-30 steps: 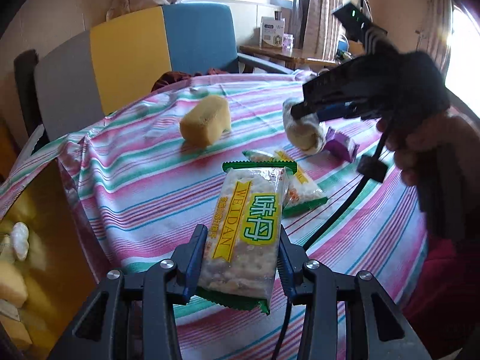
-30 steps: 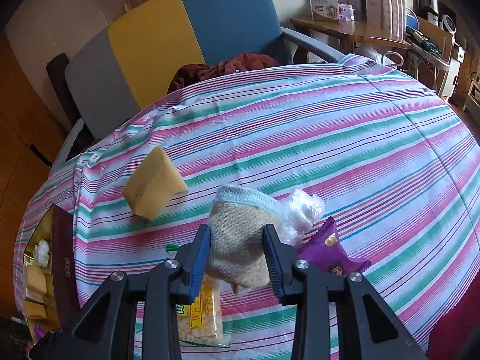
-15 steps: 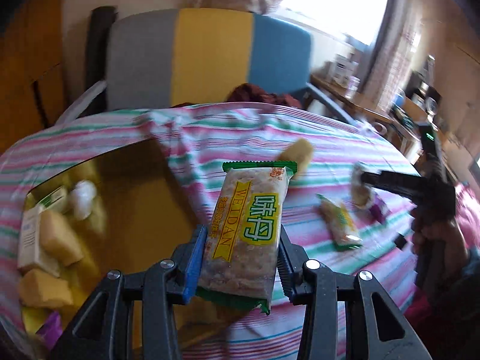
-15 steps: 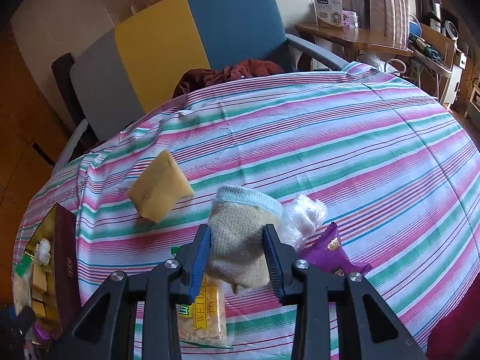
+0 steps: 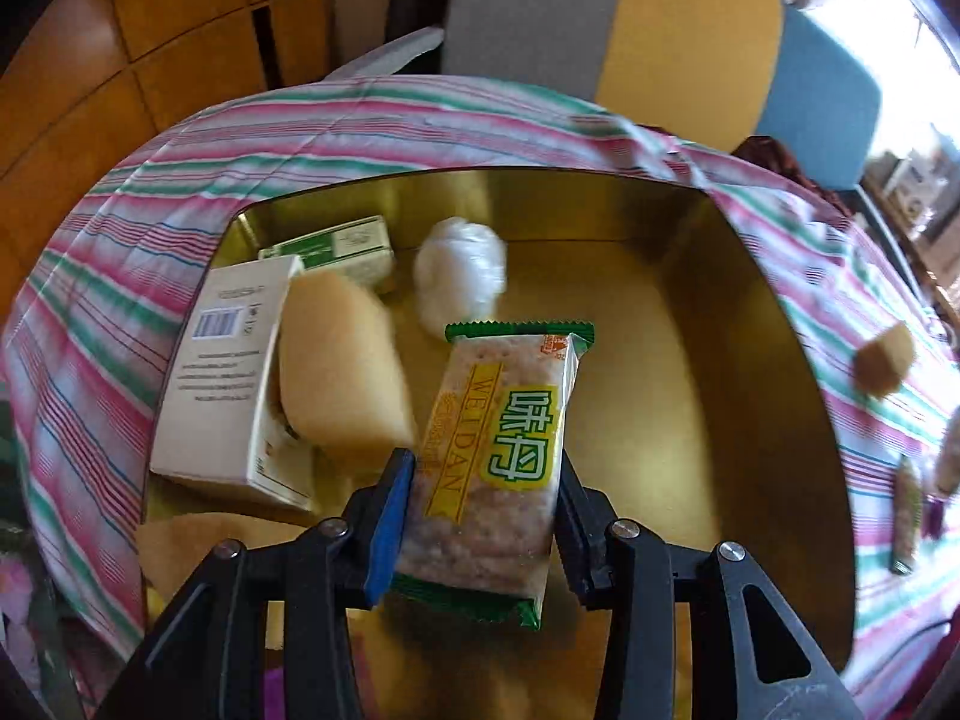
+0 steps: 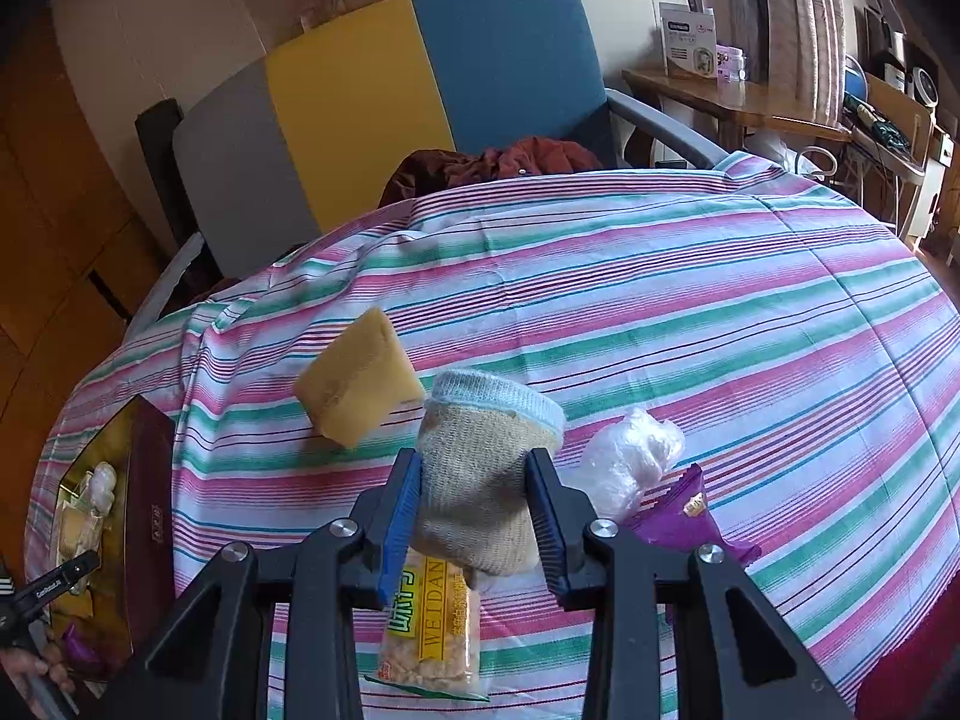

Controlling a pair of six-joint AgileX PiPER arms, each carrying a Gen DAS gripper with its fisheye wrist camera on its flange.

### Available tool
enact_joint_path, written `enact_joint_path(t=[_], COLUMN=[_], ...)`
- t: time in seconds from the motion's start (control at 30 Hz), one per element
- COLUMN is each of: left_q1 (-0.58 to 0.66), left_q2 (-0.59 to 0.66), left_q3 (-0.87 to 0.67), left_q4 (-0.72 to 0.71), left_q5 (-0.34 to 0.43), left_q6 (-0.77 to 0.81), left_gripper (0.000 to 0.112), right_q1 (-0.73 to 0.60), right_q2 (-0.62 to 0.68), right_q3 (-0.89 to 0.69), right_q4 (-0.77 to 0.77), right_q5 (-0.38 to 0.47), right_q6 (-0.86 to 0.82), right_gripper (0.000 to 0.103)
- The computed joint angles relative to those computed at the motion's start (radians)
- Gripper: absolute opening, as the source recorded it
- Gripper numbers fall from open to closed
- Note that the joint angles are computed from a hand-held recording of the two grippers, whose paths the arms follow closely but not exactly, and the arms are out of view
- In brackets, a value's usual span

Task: Organize objects
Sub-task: 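Carry the WEIDAN cracker packet into the gold tray and release it with the left tool, then carry the beige rolled towel into the gold tray and release it with the right tool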

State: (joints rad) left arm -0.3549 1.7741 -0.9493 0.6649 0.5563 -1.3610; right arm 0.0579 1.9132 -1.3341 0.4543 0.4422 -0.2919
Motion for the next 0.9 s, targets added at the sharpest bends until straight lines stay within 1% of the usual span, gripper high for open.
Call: enact_joint_path(t=[0.13, 0.2, 0.3, 0.37, 0.43, 0.53, 0.57, 0.6, 0.77, 0.9], left_q1=[0.007, 0.013, 0.011, 0.013, 0.01, 0.013, 0.01, 0.0, -0.075, -0.127], left_q2=[0.044, 0.077, 0.07, 0.056, 0.04, -0.001, -0.014, -0.03, -0.14, -0.227], left_q3=[-0.045, -0.075, -0.065, -0.048, -0.033, 0.001, 0.011, 0.023, 0.104, 0.165], left_q4=[0.042, 0.033, 0.064, 0.08, 0.1, 0.108, 0.126, 0.153, 0.3, 0.372], left_q5=[0.042, 0.07, 0.064, 0.045, 0.045, 0.025, 0.026, 0.034, 0.093, 0.136], left_q6=[-0.006, 0.021, -0.005, -0.026, -0.048, -0.067, -0.082, -0.106, -0.247, -0.32], left_gripper=[0.045, 0.045, 0.046, 0.047, 0.049, 0.052, 0.055, 0.057, 0.058, 0.06], right_q1=[0.005, 0.006, 0.004, 0.004, 0.004, 0.001, -0.001, 0.0, 0.004, -0.004], right_q2=[-0.003, -0.003, -0.001, -0.002, -0.006, -0.012, -0.014, -0.013, -0.015, -0.025], right_q3=[0.003, 0.005, 0.003, 0.005, 0.008, 0.015, 0.017, 0.016, 0.017, 0.013], right_q4=[-0.002, -0.003, 0.003, -0.002, -0.001, 0.007, 0.011, 0.012, 0.019, 0.107], right_q5=[-0.005, -0.006, -0.008, -0.007, -0.01, -0.02, -0.022, -0.023, -0.029, -0.005], right_q6=[-0.002, -0.001, -0.006, -0.003, -0.004, -0.011, -0.014, -0.014, -0.025, -0.089], right_gripper=[0.036, 0.036, 0.036, 0.036, 0.036, 0.036, 0.036, 0.036, 0.036, 0.036])
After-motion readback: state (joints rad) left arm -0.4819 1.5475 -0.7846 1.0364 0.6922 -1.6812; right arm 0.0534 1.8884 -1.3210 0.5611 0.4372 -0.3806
